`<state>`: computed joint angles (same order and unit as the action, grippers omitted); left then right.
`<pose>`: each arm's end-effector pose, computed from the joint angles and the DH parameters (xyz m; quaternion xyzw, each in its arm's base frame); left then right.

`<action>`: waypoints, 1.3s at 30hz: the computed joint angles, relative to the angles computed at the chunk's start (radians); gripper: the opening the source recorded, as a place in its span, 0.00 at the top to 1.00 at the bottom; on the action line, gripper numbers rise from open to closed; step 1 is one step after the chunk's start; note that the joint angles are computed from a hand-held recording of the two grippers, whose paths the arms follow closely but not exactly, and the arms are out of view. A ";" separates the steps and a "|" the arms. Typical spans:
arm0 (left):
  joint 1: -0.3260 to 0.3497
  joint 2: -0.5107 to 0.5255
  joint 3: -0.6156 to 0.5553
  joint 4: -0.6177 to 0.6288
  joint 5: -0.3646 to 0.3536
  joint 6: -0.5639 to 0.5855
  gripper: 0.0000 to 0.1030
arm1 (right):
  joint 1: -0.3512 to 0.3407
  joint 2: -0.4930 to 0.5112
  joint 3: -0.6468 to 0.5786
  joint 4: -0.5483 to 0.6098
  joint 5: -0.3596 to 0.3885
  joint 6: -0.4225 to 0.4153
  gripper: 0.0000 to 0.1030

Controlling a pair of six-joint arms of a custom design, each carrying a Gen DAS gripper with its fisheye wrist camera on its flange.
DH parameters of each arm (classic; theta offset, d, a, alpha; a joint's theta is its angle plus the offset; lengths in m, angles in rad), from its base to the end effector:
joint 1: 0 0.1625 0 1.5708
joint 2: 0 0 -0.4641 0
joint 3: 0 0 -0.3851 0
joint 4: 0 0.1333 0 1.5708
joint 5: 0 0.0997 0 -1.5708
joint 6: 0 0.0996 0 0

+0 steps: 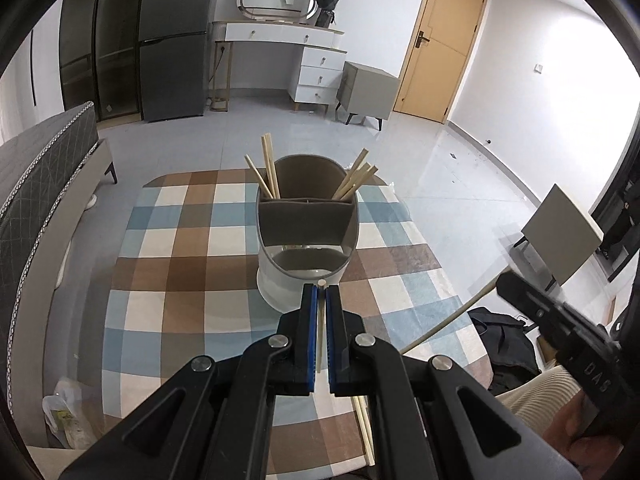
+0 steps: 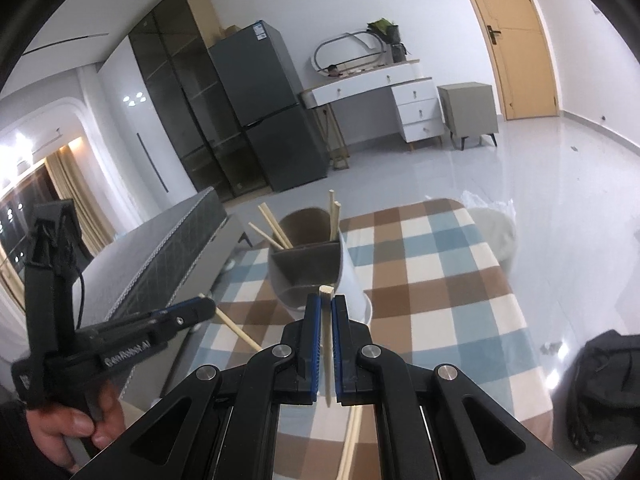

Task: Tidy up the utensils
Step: 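Lift both held chopsticks up and over the white utensil holder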

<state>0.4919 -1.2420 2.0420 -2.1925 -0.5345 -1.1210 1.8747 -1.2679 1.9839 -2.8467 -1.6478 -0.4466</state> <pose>-0.3437 -0.4326 0.2579 0.0259 0.8660 -0.4045 0.2927 0.2893 -0.5026 0.3215 0.3421 -0.8974 0.2728 0.0566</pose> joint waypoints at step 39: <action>0.107 0.028 -0.248 -0.225 0.099 0.466 1.00 | 0.112 0.252 -0.426 0.069 0.043 -0.032 0.96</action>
